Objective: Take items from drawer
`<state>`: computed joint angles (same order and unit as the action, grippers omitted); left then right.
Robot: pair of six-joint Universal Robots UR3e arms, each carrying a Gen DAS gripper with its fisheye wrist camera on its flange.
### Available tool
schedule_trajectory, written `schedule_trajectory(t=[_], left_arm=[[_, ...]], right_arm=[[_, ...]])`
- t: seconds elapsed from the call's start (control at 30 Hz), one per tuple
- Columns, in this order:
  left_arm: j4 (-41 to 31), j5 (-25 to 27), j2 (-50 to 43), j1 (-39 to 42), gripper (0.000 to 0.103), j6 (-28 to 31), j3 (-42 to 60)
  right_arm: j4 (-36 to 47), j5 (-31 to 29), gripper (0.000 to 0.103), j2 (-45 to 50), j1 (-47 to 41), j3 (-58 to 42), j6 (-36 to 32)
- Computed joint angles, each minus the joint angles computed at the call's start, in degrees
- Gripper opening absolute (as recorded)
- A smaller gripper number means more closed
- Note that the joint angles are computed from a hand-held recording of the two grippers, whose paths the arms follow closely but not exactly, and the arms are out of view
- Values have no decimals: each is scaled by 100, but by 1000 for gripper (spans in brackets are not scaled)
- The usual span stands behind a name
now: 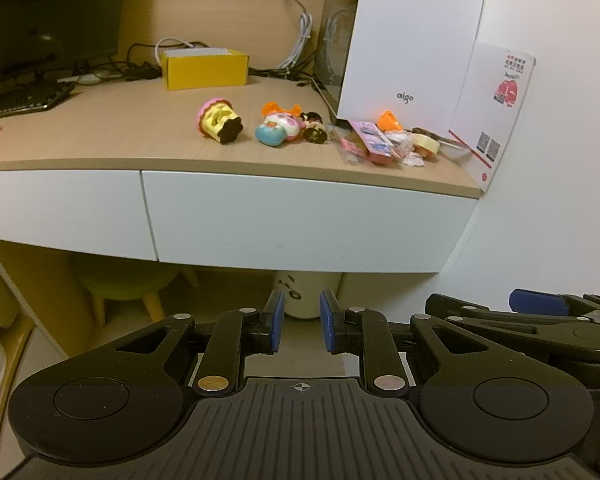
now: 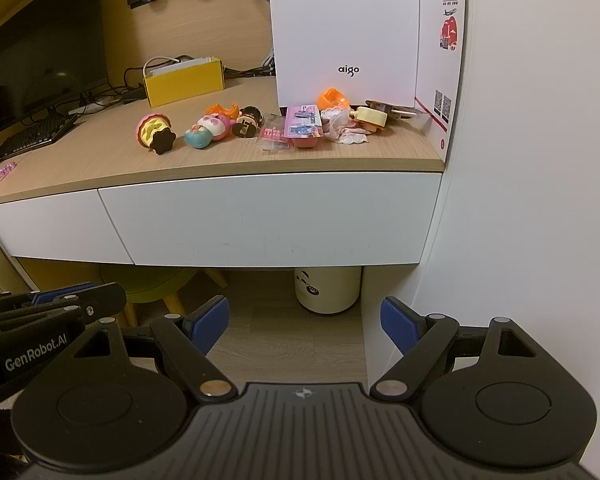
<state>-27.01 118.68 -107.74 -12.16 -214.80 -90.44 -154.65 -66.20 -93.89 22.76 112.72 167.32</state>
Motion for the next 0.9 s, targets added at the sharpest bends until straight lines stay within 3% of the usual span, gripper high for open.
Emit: schedule_trajectory(t=[0.9], left_arm=[[41,65,28,-32,22,-27,-57]], right_arm=[[-104,13,84,-94,-14,151,21]])
